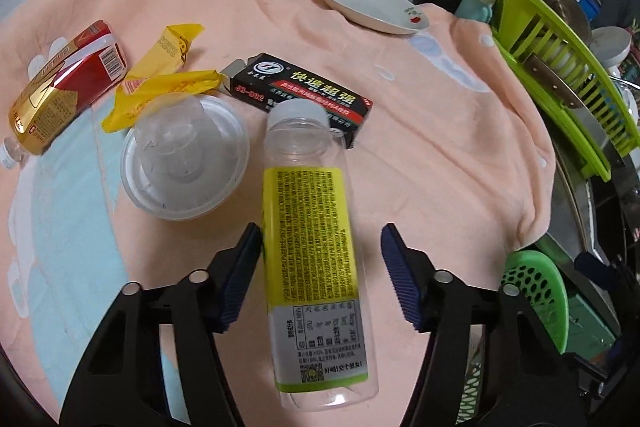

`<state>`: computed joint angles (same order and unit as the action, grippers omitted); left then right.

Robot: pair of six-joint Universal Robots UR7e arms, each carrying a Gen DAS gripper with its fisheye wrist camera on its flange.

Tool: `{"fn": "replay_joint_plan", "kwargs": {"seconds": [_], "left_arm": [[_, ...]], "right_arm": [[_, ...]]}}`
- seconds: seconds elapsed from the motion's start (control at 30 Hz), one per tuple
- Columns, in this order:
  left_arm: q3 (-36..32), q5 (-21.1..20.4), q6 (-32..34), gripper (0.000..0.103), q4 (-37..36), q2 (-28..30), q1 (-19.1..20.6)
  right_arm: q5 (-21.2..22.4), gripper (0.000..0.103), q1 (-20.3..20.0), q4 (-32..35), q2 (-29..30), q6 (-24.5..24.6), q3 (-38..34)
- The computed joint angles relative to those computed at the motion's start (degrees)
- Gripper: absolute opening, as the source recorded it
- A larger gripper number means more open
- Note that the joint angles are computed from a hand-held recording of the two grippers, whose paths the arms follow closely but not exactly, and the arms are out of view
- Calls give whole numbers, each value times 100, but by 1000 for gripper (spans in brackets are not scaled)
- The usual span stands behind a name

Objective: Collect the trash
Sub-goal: 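Grasp the black glue box with the right tool while the left tool holds the bottle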

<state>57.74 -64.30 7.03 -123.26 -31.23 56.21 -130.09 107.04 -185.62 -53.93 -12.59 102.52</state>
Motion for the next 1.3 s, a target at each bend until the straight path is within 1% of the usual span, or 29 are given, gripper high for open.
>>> {"fn": "replay_joint_plan", "kwargs": {"seconds": [0.07,0.1,0.23,0.33,0.47,0.63,0.8,0.87,0.97,1.07,1.3], "left_arm": [[-93,36,-72,51,79,55,22],[-133,19,-114,50,117,74,41],[-169,-101,-110,49,72,100,93],[-68,-88,-6,48,-57,53,86],[190,-173,154,47,-228,-136,88],[483,-255,91,47,-340,-417,137],[797,-373,134,46,-479,-748,196],[948,-321,217,46,-553,-871,191],[1142,-352,293,46,-628,-1046,199],[1252,-369,340,46,-662,-1160,206],[1375,-406,464,47,-731,-1308,222]], "right_arm": [[27,89,-33,130,26,5,-110],[55,89,-53,205,35,22,-167],[99,89,-113,440,106,8,-408],[100,89,-149,653,190,-33,-642],[107,88,-179,817,292,-96,-880],[240,82,-266,1225,509,-165,-1388],[461,78,-386,1707,845,-244,-2053],[558,76,-434,1891,1014,-322,-2359],[755,74,-517,2165,1249,-359,-2795],[800,70,-576,2357,1509,-466,-3231],[822,70,-653,2839,2135,-721,-4327]]}}
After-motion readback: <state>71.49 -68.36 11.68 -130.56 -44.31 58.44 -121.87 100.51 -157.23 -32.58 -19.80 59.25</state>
